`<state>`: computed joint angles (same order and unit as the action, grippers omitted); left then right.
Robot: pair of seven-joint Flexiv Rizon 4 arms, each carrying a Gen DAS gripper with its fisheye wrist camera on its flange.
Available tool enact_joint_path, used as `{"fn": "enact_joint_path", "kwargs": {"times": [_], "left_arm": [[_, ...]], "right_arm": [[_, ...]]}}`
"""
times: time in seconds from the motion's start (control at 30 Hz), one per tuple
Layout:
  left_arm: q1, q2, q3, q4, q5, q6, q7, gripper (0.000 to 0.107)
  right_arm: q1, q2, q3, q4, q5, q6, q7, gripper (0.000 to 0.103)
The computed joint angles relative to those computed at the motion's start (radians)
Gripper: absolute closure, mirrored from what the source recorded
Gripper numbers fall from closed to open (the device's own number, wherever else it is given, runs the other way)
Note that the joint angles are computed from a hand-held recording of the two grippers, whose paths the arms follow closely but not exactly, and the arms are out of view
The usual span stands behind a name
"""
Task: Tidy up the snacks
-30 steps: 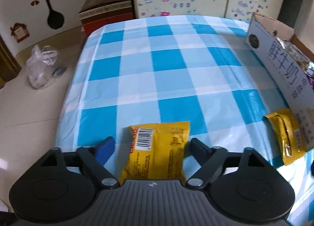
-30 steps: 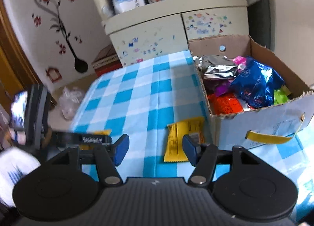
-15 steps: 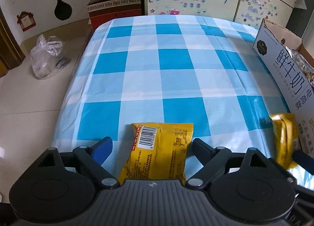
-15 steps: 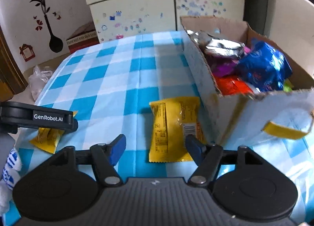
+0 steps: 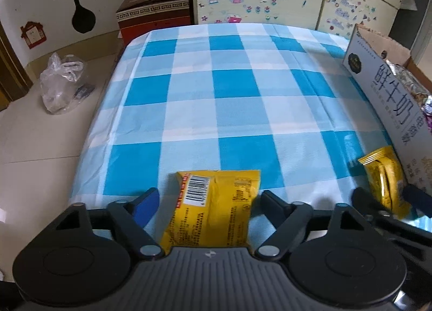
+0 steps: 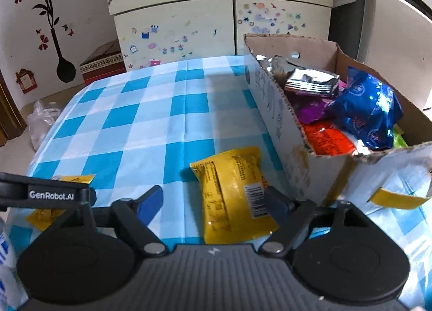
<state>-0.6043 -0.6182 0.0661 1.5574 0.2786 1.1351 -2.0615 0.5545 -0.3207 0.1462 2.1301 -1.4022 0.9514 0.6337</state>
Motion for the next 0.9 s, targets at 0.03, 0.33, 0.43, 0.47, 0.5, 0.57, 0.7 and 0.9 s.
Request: {"fn": "enact_joint_path", "kwargs": {"times": [0.03, 0.33, 0.43, 0.47, 0.5, 0.57, 0.7, 0.9], "left_arm": [[0.004, 0.001, -0.006, 0.004, -0.002, 0.006, 0.006, 0.028], [0.020, 0.006, -0.021, 0.027, -0.049, 0.038, 0.027, 0.038], [-0.014, 0.012, 0.026, 0.014, -0.012, 0.008, -0.016, 0.039], [-0.012, 0.014, 0.028, 0.017, -0.007, 0.010, -0.027, 0.039], [-0.005, 0.018, 0.023, 0.023, -0.009, 0.014, -0.032, 0.039], [0.012, 0.023, 0.007, 0.035, -0.016, 0.026, -0.029, 0.039], [0.009, 0.022, 0.006, 0.025, -0.007, 0.004, -0.017, 0.034], [0.009, 0.019, 0.006, 0.016, 0.005, -0.024, -0.040, 0.021]], "right_arm": [[0.008, -0.007, 0.004, -0.008, 0.022, -0.021, -0.025, 0.017], [-0.014, -0.007, -0.010, -0.013, -0.092, 0.075, 0.008, 0.023], [0.007, -0.004, 0.001, -0.019, -0.066, -0.009, -0.031, 0.024], [0.018, -0.007, 0.005, -0.024, -0.043, -0.046, -0.056, 0.024], [0.023, -0.010, 0.006, -0.027, -0.028, -0.065, -0.070, 0.024], [0.027, -0.017, 0.008, -0.036, -0.002, -0.075, -0.103, 0.023], [0.039, -0.044, 0.001, -0.058, 0.020, -0.087, -0.183, 0.017], [0.040, -0.061, -0.015, -0.067, 0.017, -0.057, -0.186, 0.011]]}}
